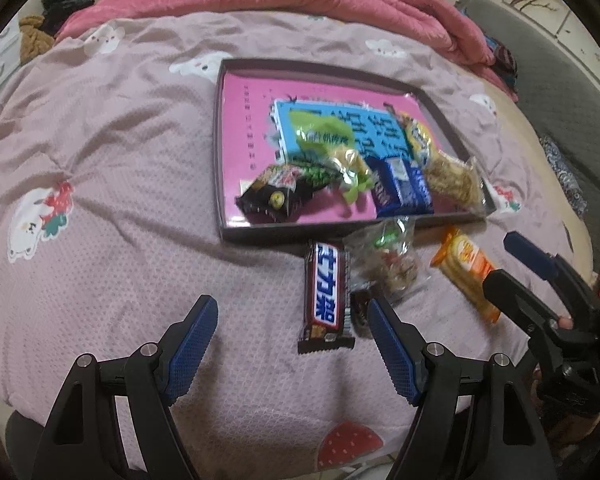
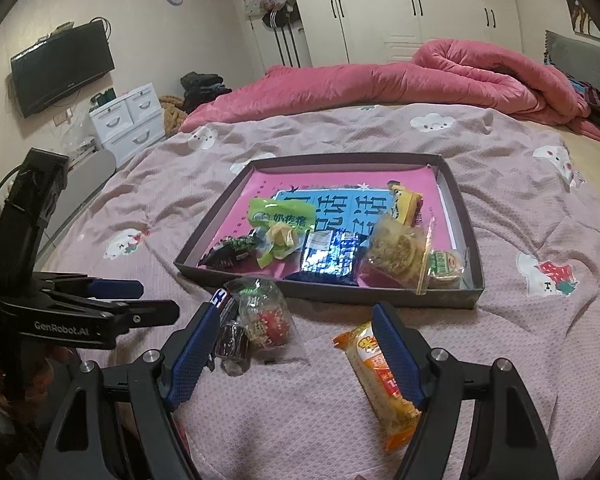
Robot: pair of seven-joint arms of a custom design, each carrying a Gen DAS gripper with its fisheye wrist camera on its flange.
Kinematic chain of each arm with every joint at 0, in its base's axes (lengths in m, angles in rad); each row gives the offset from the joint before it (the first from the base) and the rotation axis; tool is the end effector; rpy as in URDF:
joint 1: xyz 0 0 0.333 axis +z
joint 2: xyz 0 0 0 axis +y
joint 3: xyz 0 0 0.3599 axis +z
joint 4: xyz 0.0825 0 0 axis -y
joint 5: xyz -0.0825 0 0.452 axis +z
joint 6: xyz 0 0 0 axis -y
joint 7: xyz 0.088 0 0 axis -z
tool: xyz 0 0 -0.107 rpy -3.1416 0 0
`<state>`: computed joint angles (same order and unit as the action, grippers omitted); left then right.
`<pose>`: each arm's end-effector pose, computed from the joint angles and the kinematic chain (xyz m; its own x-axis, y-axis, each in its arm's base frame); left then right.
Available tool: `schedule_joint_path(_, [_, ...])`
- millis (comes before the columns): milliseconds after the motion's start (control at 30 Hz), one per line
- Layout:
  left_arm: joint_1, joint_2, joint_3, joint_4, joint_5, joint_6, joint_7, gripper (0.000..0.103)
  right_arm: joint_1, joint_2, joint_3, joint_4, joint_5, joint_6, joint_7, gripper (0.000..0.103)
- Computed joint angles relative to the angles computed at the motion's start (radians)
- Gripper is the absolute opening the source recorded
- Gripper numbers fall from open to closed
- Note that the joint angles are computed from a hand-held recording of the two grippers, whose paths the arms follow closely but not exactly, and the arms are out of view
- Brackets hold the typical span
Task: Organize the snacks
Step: 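Grasp the chocolate bar with left gripper while right grasps the clear red-candy bag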
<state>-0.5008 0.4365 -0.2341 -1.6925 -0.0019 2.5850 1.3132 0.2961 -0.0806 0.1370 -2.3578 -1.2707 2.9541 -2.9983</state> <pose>0.5939 -0.5048 0.4054 -0.4495 -0.8682 0.2104 -0.8476 0.3401 -0.4073 0.4777 0.2915 0.4027 -0.0046 -0.9813 -0.1926 -0.6905 0.1425 -0.7092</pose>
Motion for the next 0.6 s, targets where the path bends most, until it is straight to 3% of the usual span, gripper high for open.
schedule_joint_path(200, [0.011,0.026,-0.018,0.015,-0.033,-0.048,0.035,0.079,0.010,0.020,-0.003,0.002,0.071,0.000,-0.073,0.078])
schedule_joint_path(600, [-0.022,0.075,0.007,0.058,-0.003,-0.075,0.013,0.078,0.017,0.046,-0.015,0.005,0.140,0.007,-0.126,0.078])
